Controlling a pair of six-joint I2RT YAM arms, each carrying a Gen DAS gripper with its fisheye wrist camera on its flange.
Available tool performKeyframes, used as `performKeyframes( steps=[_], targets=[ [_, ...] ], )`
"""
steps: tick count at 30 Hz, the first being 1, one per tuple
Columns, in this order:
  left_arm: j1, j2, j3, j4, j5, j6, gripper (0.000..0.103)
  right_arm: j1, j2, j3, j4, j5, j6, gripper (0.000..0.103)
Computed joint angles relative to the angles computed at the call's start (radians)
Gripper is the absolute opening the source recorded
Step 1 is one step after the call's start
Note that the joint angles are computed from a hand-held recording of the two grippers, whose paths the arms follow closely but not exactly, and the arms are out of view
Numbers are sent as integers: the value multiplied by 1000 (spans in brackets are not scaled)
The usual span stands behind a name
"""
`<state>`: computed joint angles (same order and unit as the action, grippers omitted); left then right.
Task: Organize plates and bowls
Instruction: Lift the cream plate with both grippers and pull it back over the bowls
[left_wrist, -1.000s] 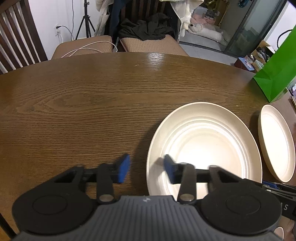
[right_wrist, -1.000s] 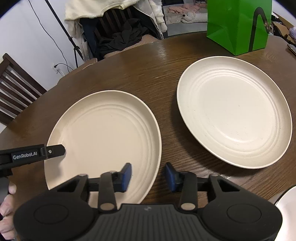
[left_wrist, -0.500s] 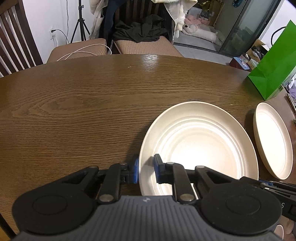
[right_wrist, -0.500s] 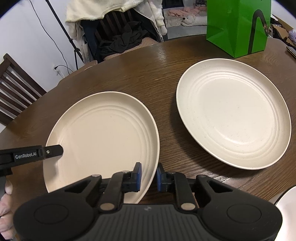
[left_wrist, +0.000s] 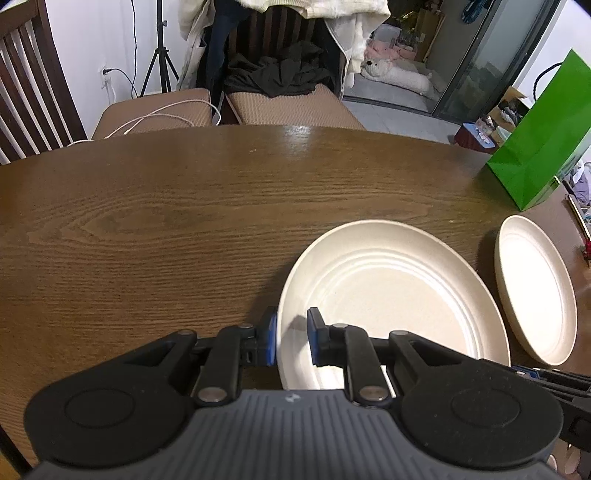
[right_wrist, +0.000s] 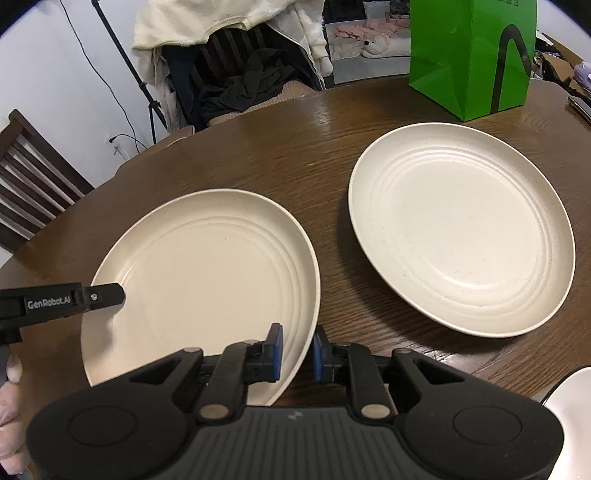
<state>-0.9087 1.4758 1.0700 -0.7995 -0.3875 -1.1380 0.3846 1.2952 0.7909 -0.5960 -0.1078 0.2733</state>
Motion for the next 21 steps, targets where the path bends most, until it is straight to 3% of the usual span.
performKeyframes(
  steps=[21],
  targets=[
    [-77,-27,121,-128,-93,-42,17,-24,-153,17,-98,-8,-24,16]
  ],
)
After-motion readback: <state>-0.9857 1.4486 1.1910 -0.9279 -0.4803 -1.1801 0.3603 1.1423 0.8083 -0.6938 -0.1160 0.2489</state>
